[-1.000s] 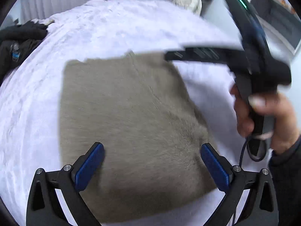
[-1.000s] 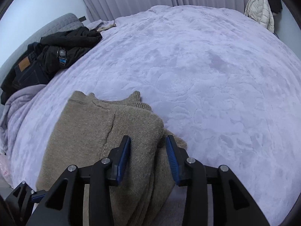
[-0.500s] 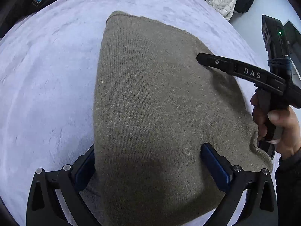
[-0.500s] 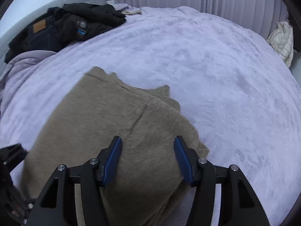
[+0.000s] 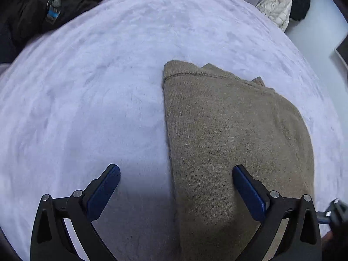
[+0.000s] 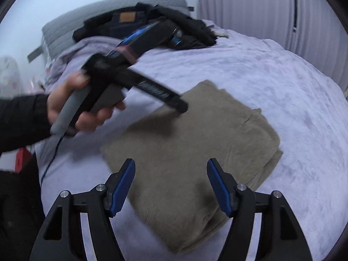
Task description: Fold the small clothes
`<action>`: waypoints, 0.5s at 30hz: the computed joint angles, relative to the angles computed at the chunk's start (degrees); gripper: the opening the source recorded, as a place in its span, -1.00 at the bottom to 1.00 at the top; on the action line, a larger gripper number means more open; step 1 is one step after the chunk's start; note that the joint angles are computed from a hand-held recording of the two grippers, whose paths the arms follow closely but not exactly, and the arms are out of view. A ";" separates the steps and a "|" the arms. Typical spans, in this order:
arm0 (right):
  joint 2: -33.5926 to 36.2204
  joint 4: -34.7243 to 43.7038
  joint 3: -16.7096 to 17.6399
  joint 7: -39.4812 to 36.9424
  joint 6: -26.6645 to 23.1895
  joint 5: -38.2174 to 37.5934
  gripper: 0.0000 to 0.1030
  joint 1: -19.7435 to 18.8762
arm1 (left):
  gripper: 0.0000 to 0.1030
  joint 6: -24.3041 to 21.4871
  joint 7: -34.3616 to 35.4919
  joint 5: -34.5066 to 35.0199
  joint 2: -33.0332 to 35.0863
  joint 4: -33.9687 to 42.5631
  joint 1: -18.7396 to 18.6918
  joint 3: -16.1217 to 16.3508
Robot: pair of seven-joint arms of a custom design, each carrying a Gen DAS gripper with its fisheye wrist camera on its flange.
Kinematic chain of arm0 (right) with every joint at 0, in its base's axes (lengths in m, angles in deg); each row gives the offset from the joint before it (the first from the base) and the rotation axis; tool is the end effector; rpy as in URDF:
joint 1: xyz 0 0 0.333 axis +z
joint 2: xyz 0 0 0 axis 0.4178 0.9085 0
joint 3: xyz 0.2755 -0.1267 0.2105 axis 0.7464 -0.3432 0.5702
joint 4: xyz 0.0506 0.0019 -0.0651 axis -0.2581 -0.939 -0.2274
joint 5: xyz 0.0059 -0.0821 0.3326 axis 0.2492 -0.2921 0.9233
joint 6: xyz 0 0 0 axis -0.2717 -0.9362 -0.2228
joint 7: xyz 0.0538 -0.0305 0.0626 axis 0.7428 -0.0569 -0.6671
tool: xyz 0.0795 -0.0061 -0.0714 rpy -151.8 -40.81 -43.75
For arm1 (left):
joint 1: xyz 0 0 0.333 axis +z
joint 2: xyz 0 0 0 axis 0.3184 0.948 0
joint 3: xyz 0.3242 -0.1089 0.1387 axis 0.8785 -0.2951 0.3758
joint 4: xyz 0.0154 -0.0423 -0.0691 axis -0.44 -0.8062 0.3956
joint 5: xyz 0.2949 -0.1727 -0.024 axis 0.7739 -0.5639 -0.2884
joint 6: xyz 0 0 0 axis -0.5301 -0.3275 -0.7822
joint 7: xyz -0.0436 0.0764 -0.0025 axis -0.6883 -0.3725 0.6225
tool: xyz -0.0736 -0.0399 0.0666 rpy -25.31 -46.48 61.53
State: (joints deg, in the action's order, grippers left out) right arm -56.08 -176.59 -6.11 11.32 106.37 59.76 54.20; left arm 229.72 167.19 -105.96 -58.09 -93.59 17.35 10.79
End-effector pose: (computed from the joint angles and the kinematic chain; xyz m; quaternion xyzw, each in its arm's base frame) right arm 0.3926 0.2437 0.4342 -0.8944 0.3215 -0.1022 0.2936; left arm 0.5068 -0.1062 0.3889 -0.7077 0.6690 -0.2220 0.0491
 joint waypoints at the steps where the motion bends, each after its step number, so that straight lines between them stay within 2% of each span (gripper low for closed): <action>1: 0.45 -1.63 -0.46 4.02 -0.42 -4.66 0.38 -0.60 | 1.00 -0.92 4.98 -5.67 -0.30 -0.04 2.83 -2.94; 2: 0.18 -2.43 -1.22 4.19 -1.98 -5.29 0.38 -1.00 | 1.00 -0.76 6.82 -7.32 -1.17 -0.76 3.66 -3.97; 3: -0.94 -3.07 -1.74 0.57 -3.12 -1.91 0.38 -1.20 | 1.00 0.16 5.18 -4.95 -2.06 -1.43 2.75 -3.00; 4: -1.85 -3.32 -1.72 -3.82 -3.55 2.89 0.38 -1.47 | 1.00 1.15 3.80 -2.88 -3.63 -2.41 0.29 -0.51; 5: -2.78 -3.54 -1.69 -4.22 -4.58 3.68 0.40 -2.11 | 1.00 2.21 5.75 -4.15 -4.43 -2.35 -0.34 -0.02; 6: -3.87 -3.65 -1.32 -1.09 -6.23 0.45 0.40 -3.50 | 1.00 2.85 9.98 -7.78 -4.97 -1.74 0.73 -1.54; 7: -5.21 -3.36 -2.62 -1.28 -7.54 -0.04 0.40 -2.89 | 1.00 2.81 10.51 -7.39 -4.84 -0.83 0.40 -1.05; 8: -5.88 -2.69 -3.29 -4.42 -7.26 2.37 0.40 -2.14 | 1.00 2.39 7.43 -2.99 -4.29 0.42 -1.60 1.44; 9: -5.91 -1.46 -3.51 -7.03 -5.58 4.22 0.41 -1.44 | 1.00 1.82 1.35 4.21 -3.11 1.96 -3.23 3.77; 10: -5.06 0.19 -3.52 -7.46 -3.85 4.32 0.45 -1.24 | 1.00 0.72 -2.78 9.02 -1.67 3.91 -4.42 5.43; 12: -1.46 5.37 -3.88 -8.54 -2.68 6.24 0.46 -1.22 | 1.00 -3.85 -5.11 11.94 1.85 8.82 -4.21 5.03; 13: 1.00 8.36 -3.93 -7.11 -3.93 5.24 0.46 -1.95 | 1.00 -5.61 -5.10 11.77 3.52 10.86 -3.66 4.07; 14: 4.36 11.62 -3.88 -2.17 -5.28 0.23 0.46 -2.92 | 1.00 -6.99 -5.21 11.58 5.21 12.79 -3.42 3.15; 15: 8.07 14.64 -4.83 6.54 -6.05 -8.81 0.46 -2.86 | 1.00 -7.60 -4.85 11.04 6.37 13.81 -3.06 2.10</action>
State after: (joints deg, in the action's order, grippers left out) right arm -48.01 -161.95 -10.94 17.87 100.32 50.95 51.34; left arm 222.11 162.34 -94.92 -51.72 -79.78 14.29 12.89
